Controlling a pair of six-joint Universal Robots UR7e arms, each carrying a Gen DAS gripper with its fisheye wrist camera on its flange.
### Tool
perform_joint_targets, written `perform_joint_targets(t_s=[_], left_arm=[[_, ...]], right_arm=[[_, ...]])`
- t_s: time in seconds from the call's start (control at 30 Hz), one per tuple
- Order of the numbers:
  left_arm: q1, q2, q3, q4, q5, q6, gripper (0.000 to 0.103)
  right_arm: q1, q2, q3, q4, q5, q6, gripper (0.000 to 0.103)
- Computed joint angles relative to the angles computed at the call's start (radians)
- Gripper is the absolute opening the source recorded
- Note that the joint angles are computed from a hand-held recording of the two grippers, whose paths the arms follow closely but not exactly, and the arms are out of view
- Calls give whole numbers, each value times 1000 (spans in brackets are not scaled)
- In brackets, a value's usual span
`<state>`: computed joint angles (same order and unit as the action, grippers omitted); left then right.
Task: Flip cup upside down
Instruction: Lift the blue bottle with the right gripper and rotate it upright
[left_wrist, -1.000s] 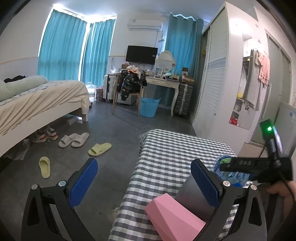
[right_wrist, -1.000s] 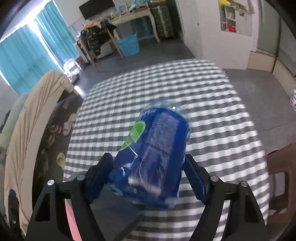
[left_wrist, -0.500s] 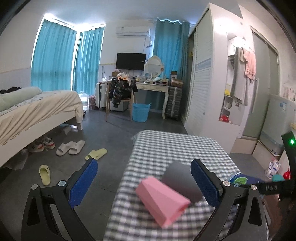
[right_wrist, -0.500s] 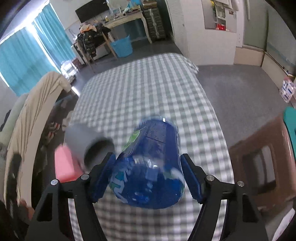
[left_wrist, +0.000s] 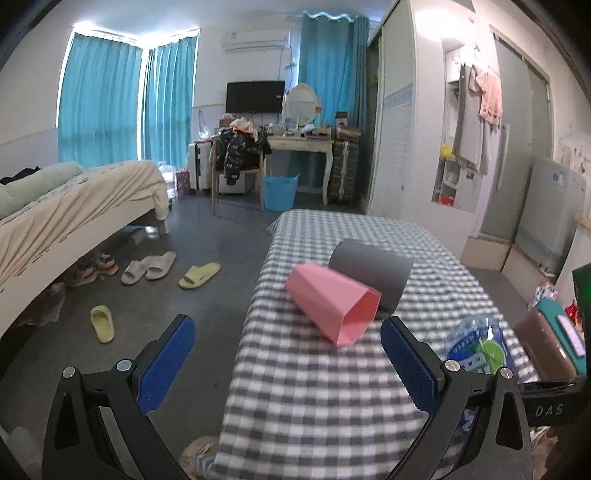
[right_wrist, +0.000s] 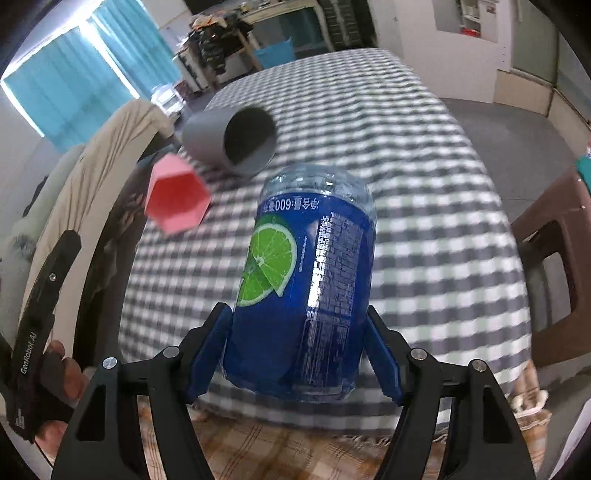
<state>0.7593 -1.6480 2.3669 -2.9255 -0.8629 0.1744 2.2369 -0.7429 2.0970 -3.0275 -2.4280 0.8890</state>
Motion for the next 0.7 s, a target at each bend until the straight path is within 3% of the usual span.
perform_joint_targets(t_s=[0.17, 0.23, 0.27, 0.3, 0.43, 0.6, 0.7], left_arm=[[-25, -31, 18, 59, 26, -9, 103], [-45, -39, 24, 86, 31, -24, 103], [-56, -38, 20, 105, 34, -33, 103], [-68, -36, 16, 125, 39, -42, 103], [-128, -21, 8, 164, 82, -52, 103], [-202, 28, -26, 244, 46, -110, 103], [-222, 83, -65, 332, -4, -170, 103]], right_arm=[[3, 5, 10, -43, -20, -50, 69], [18, -3, 11, -18, -45, -51, 76], [26, -12, 11, 3, -64, -46, 90], [35, -22, 15, 13, -81, -42, 95], [68, -92, 78, -101, -94, -131, 95], [109, -208, 117, 168, -276, 1, 96], [110, -232, 139, 222, -329, 24, 96]])
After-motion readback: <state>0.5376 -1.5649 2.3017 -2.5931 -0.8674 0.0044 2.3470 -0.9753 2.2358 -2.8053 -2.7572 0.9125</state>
